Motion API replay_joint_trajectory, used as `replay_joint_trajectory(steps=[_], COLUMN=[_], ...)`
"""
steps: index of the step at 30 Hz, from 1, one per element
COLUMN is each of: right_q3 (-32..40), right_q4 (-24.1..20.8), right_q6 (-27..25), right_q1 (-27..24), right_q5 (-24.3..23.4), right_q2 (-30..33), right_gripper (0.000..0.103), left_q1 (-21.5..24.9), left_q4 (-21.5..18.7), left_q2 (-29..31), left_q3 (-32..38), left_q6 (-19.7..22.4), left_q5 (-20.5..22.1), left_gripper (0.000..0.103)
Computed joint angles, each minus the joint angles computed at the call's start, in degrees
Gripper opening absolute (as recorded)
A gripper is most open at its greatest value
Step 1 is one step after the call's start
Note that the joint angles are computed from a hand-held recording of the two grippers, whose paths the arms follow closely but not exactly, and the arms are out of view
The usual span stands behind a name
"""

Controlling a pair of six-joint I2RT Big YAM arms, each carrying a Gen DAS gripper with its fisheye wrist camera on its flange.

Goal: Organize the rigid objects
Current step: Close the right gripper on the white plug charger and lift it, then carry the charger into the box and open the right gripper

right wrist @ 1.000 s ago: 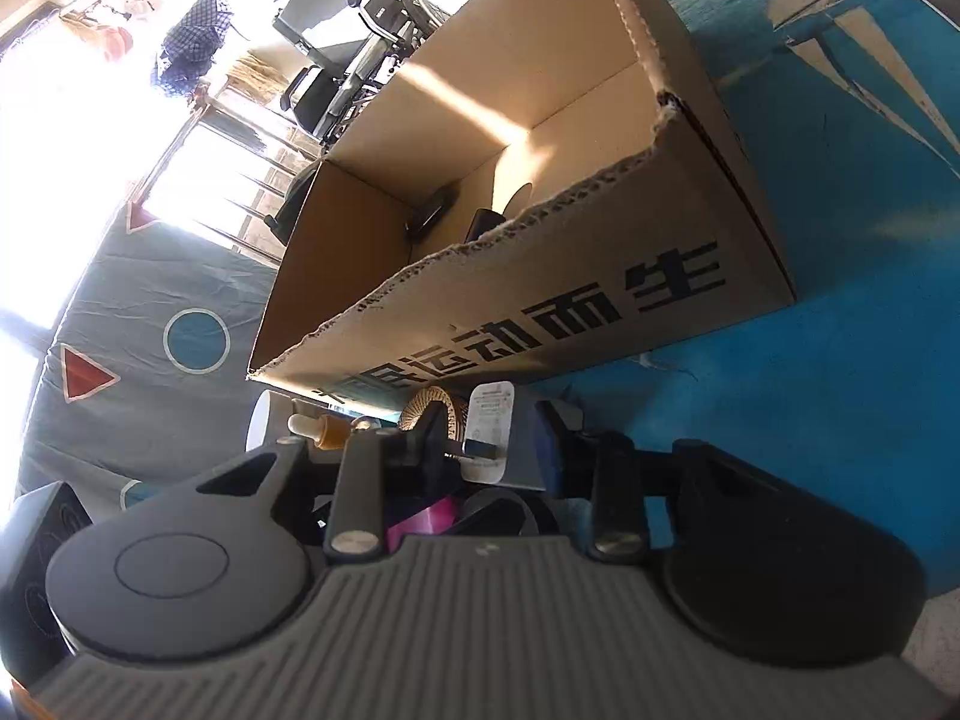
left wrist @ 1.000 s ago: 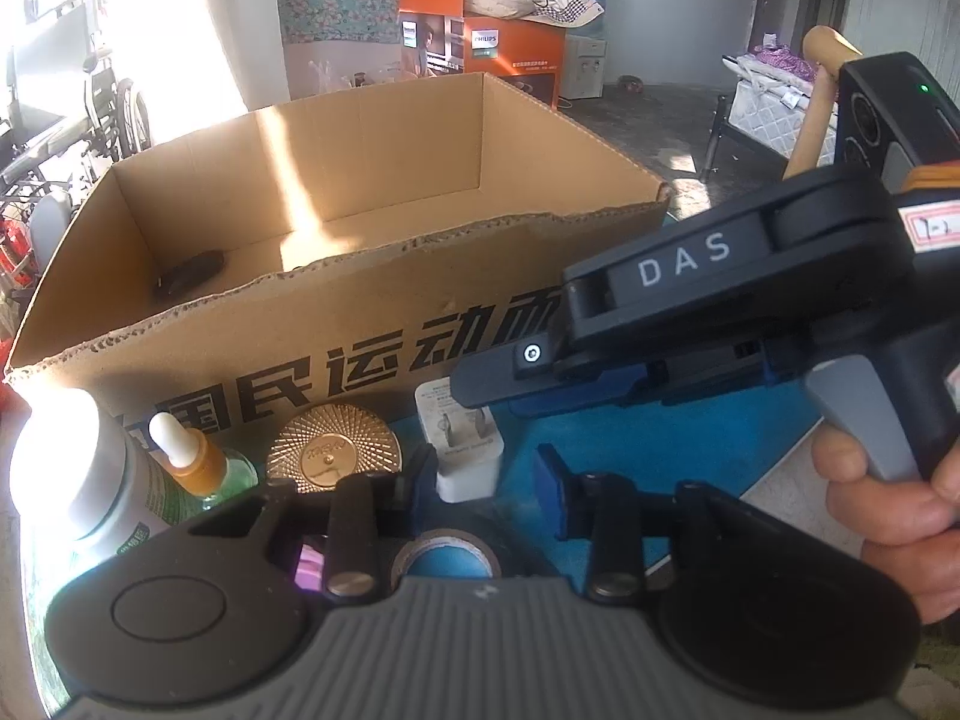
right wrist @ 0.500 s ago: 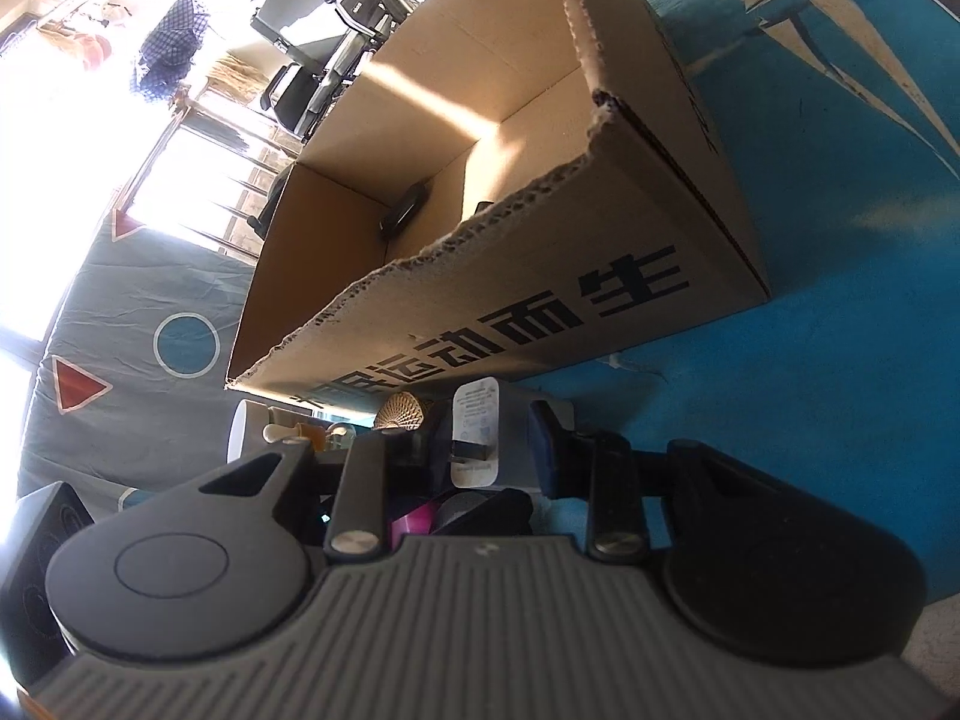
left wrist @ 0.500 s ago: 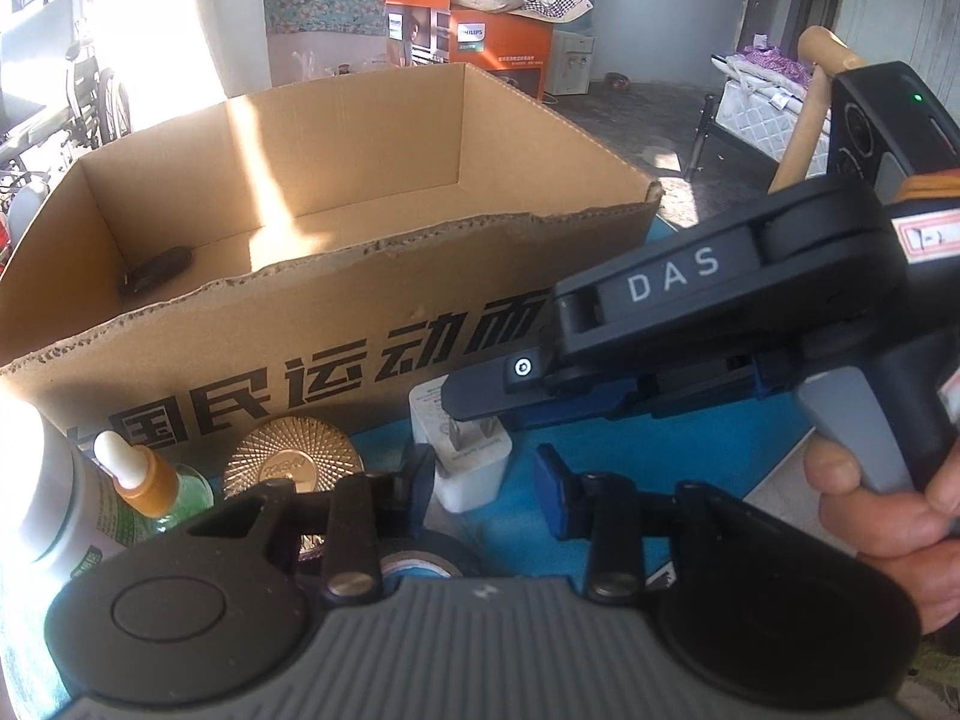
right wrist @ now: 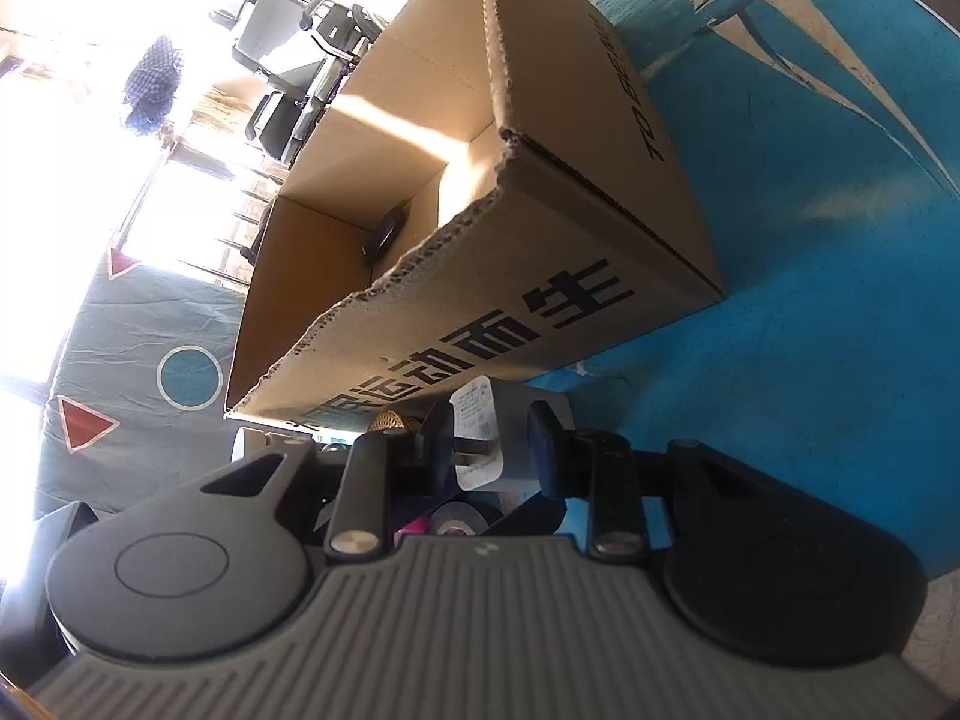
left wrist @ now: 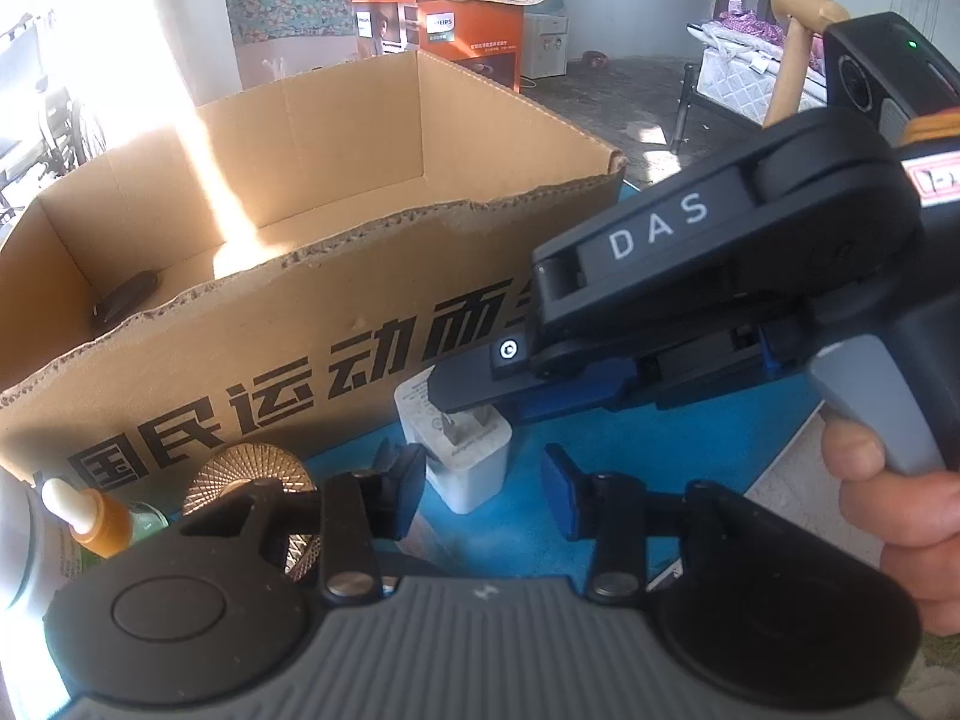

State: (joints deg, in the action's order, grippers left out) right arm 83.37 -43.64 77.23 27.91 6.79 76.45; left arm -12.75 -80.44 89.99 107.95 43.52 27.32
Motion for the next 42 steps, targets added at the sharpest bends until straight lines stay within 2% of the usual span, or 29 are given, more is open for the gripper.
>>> replay_joint_trajectory(steps=[3, 8, 18, 30, 37, 42], right_q3=[-0.3, -0.4, -3.1, -1.9, -1.5, -0.2], right_q4=[0.8, 0.7, 2.5, 1.4, 1.4, -0.3], right_q6=[1.2, 1.2, -0.8, -4.2, -5.2, -6.6], right_q1=[-0.1, 0.0, 0.1, 0.8, 1.5, 2.7], right_q5=[-0.3, -0.1, 1.0, 1.8, 2.6, 4.6], right_q2=[0.1, 0.1, -1.9, -2.1, -3.4, -4.6], right_gripper=[0.027, 0.028, 0.029, 0.028, 0.028, 0.028], left_q1=[-0.4, -0.9, -1.8, -3.8, -4.2, -4.2], left_q4=[0.6, 1.9, 1.7, 0.5, 0.7, 0.9], left_q2=[-0.1, -0.6, -0.5, -0.7, -2.5, -4.1], left_q3=[-0.2, -0.9, -0.4, 1.7, 1.6, 1.3], left_q6=[-0.5, -1.4, -2.9, -7.0, -8.7, -10.2], left_q5=[-0.9, -2.1, -4.3, -8.5, -9.0, -8.1], left_gripper=[0.042, 0.033, 0.032, 0.032, 0.032, 0.032])
